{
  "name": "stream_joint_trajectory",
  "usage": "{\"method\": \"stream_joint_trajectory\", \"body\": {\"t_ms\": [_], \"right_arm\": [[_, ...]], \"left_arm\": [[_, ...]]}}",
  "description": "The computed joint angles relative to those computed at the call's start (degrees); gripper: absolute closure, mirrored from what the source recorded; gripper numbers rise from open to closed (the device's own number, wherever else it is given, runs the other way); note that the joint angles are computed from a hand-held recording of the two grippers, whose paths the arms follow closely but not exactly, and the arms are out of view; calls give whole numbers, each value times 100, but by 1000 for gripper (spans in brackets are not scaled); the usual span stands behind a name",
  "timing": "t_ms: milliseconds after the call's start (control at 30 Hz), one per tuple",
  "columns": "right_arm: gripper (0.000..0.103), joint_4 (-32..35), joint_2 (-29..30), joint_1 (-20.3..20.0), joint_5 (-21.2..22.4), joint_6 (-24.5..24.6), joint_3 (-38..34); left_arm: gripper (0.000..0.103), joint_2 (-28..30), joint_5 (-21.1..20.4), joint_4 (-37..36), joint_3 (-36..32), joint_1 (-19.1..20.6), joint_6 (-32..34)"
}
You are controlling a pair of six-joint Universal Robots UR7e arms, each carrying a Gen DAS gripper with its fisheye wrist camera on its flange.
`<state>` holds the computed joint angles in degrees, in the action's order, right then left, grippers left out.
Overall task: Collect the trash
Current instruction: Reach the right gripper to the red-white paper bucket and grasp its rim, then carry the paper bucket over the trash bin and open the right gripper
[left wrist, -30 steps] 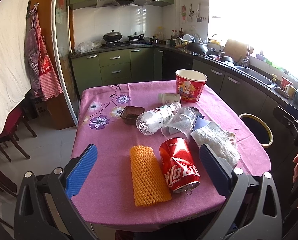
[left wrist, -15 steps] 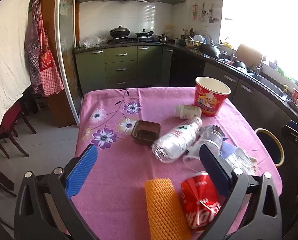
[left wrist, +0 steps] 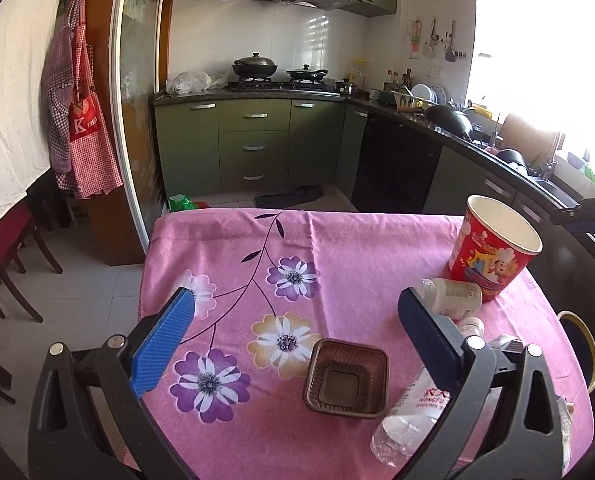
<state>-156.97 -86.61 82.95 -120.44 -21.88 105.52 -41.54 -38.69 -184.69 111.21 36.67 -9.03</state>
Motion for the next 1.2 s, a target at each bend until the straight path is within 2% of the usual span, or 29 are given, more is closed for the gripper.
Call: {"method": "stream_joint_trajectory", "body": {"t_ms": [100,167,233,300,433,467,500,567,733,900,1033,1133,1200], "right_arm": [[43,896,551,-143,-233,430,-818],[47,1328,796,-244,-238,639,-1203],[51,1567,1002,-303,-277,767,-1465],[61,1837,1169,-363,-233,910,-1671],[73,2041,1310,-402,-249,1041,-1739],[80,2091,1356,-411,-268,1051,-1787],[93,2112,1387,-417,-286,1042,-1811],[98,2119,1405,-439,-234,1083,-1820],[98,2022,1324,-455,-170,1022,-1720],[98,1923,664,-450,59,814,-1302],[98,1810,-346,-561,105,546,-717],[98,1771,-1131,-962,-31,412,-342],[98,1796,-1551,-1443,-20,357,-157]], "left_arm": [[6,118,-40,268,-136,76,30],[6,226,104,188,-133,38,207],[6,273,123,226,-133,23,264],[6,267,5,275,-128,38,235],[6,263,-82,236,-82,18,245],[6,260,-79,235,-73,12,245],[6,260,-84,228,-68,9,250],[6,252,-99,225,-58,11,249],[6,261,-97,99,-51,20,344],[6,221,-147,-55,6,32,367],[6,163,-149,-115,68,33,341],[6,122,-196,-162,95,35,308],[6,103,-242,-191,104,35,320]]}}
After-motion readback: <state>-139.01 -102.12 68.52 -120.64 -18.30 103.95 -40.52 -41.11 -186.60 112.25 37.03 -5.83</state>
